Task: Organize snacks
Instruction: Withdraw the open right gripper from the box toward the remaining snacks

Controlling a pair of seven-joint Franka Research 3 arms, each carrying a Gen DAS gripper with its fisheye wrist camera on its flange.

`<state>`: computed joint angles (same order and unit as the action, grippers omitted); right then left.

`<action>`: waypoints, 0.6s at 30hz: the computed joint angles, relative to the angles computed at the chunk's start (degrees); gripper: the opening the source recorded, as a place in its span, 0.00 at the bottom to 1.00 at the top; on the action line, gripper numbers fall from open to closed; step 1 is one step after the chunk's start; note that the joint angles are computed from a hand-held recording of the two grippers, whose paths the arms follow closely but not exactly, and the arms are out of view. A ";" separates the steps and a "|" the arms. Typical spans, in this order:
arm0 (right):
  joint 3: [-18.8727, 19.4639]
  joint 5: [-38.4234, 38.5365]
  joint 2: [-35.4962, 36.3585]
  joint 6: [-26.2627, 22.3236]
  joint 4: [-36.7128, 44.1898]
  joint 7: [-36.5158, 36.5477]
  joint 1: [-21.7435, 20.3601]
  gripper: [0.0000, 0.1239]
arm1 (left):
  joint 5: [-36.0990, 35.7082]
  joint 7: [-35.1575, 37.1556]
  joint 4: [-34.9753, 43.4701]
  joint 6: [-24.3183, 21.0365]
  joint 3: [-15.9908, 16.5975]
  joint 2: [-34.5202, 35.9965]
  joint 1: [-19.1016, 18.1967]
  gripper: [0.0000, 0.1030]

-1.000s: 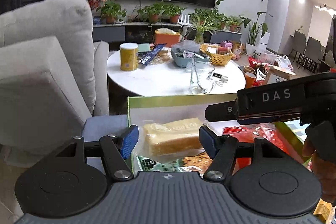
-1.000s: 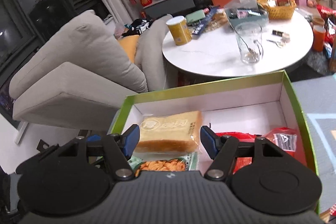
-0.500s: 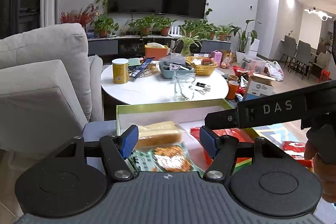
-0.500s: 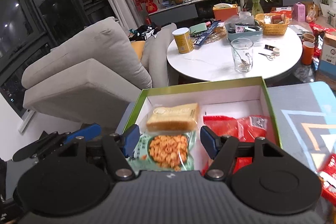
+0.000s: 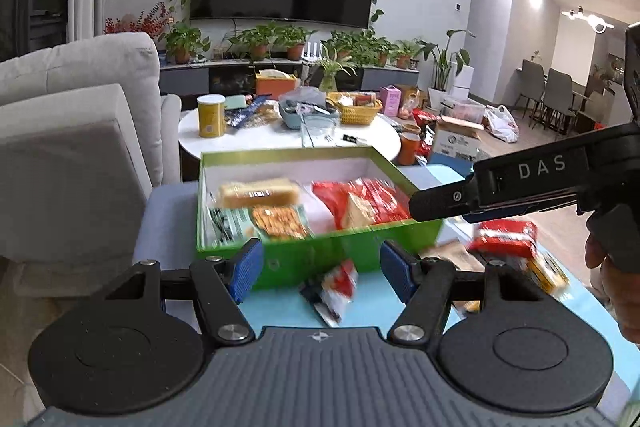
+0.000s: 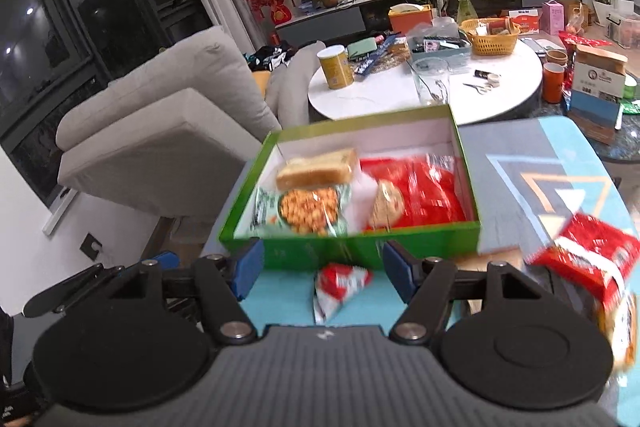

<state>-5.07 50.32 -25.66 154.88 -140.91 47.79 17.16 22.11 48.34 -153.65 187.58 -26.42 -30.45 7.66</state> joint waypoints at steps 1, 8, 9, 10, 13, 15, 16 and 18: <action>0.07 -0.43 -0.83 -0.24 -0.93 0.08 -0.27 0.43 | -0.10 -0.25 -0.80 -0.02 0.07 -0.65 -0.60 0.60; -0.17 -4.45 -6.56 -2.87 -7.28 1.22 -2.24 0.43 | -0.51 -1.11 -4.68 -1.77 3.05 -3.10 -7.29 0.60; -0.28 -5.08 -7.38 -3.24 -8.13 1.44 -2.54 0.43 | -0.52 -1.21 -4.93 -2.31 3.40 -3.27 -8.25 0.60; -0.51 -5.75 -8.30 -3.76 -9.07 1.54 -2.89 0.43 | -0.47 -1.27 -5.26 -2.52 3.75 -3.42 -9.06 0.60; -0.82 -7.43 -10.82 -4.91 -11.61 2.59 -4.11 0.43 | -0.29 -1.76 -6.35 -3.06 3.83 -4.18 -10.64 0.60; -0.91 -8.51 -12.06 -5.41 -12.99 3.81 -5.08 0.43 | -0.08 -2.06 -7.09 -3.30 3.58 -4.69 -11.24 0.60; -0.89 -9.19 -12.58 -5.84 -13.55 4.44 -5.55 0.43 | -0.03 -2.25 -7.35 -3.58 3.55 -4.89 -11.61 0.60; -1.05 -10.49 -13.85 -6.97 -14.78 5.53 -6.44 0.43 | 0.07 -2.29 -7.69 -4.14 4.31 -4.86 -12.94 0.60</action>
